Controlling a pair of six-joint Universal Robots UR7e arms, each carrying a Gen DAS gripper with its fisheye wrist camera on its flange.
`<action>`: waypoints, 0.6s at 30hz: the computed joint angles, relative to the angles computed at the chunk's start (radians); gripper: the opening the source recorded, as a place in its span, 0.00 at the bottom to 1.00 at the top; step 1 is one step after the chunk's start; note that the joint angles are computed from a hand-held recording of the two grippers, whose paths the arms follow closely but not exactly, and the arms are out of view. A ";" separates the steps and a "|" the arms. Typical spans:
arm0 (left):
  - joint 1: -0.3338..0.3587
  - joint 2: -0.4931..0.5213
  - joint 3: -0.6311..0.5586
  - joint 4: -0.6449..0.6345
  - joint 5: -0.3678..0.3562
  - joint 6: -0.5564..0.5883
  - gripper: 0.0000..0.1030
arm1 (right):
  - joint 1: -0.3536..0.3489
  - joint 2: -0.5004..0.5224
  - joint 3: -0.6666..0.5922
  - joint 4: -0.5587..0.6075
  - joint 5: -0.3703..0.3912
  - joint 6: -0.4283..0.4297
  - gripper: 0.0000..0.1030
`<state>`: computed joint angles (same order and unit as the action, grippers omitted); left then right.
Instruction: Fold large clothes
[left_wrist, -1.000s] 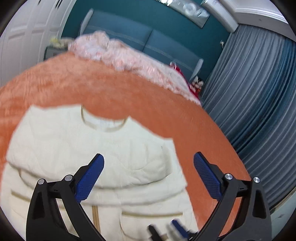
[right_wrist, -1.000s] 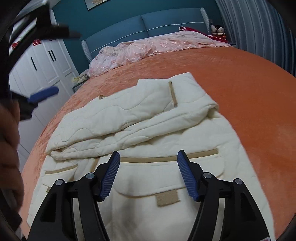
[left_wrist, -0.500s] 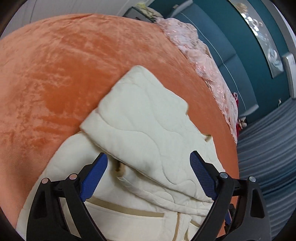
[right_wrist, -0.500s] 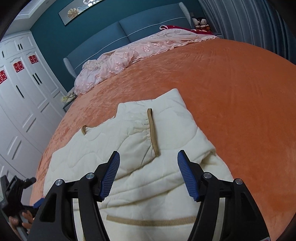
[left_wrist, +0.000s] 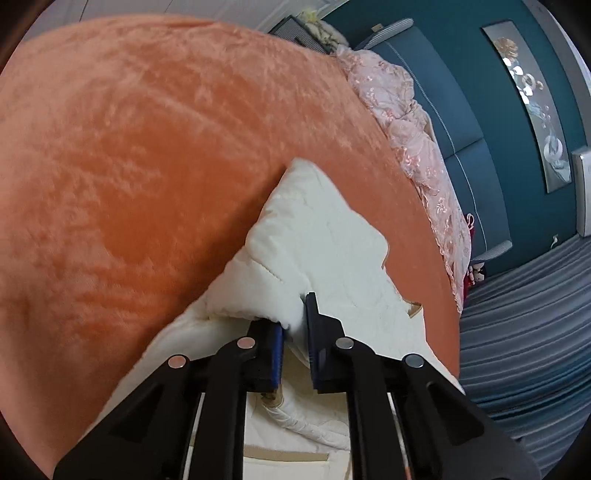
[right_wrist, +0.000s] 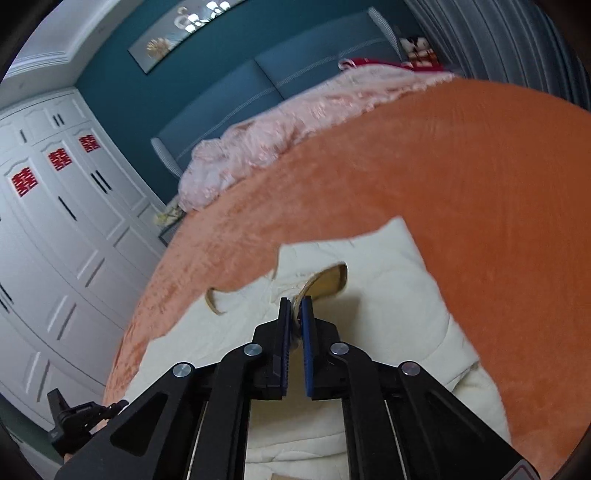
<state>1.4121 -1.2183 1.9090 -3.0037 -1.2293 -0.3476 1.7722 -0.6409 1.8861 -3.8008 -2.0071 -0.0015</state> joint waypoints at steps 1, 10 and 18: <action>-0.011 0.001 0.001 -0.003 0.024 0.036 0.09 | 0.011 0.002 0.007 -0.017 -0.026 -0.036 0.04; -0.029 0.076 0.036 -0.029 0.215 0.189 0.09 | -0.057 0.088 0.006 0.142 -0.191 -0.030 0.04; -0.076 0.102 0.075 -0.116 0.360 0.323 0.16 | -0.025 0.094 -0.024 0.188 -0.275 -0.042 0.11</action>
